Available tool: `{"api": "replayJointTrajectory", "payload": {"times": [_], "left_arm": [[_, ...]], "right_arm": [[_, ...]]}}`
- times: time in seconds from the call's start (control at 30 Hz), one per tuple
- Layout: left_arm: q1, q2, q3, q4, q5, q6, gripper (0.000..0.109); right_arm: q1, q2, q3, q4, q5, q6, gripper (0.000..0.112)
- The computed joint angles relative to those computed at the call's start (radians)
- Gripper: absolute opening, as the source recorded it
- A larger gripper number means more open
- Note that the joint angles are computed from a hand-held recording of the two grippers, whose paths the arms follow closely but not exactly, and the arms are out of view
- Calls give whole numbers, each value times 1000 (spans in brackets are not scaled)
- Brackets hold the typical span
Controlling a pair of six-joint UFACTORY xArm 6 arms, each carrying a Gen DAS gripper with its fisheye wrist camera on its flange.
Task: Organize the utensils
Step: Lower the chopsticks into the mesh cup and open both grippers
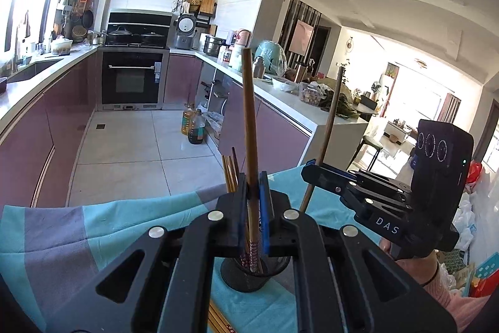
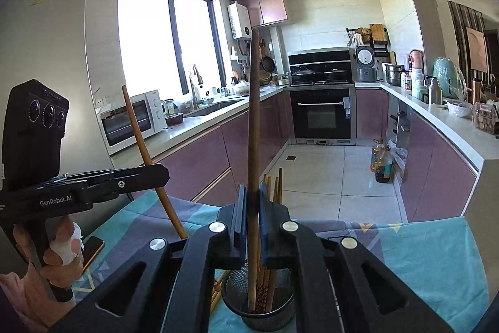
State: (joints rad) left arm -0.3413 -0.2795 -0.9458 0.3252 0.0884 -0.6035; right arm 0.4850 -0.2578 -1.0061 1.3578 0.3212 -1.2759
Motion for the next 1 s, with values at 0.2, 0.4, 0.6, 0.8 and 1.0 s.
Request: {"api": "replayJointTrajectory", "payload": {"times": [0.2,0.4,0.6,0.8,1.0], "left_arm": [[-16,68,-58,-14,54,13,8],[-45,115,-70,-110,117,134,8],[-64,162,-93,-237,175,287,8],[-57,228,-142,-286,215,324,8],[-31,276,-178,-280,215,315,12]], "right_arm": [[18,45,-3,-48,-35,61,6],[7,93,-5,-215,-2,205,6],[-2,117,-2,-415,41,367,6],[-17,155,-18,-476,67,425,6],[-21,169,-31,-473,63,445,8]]}}
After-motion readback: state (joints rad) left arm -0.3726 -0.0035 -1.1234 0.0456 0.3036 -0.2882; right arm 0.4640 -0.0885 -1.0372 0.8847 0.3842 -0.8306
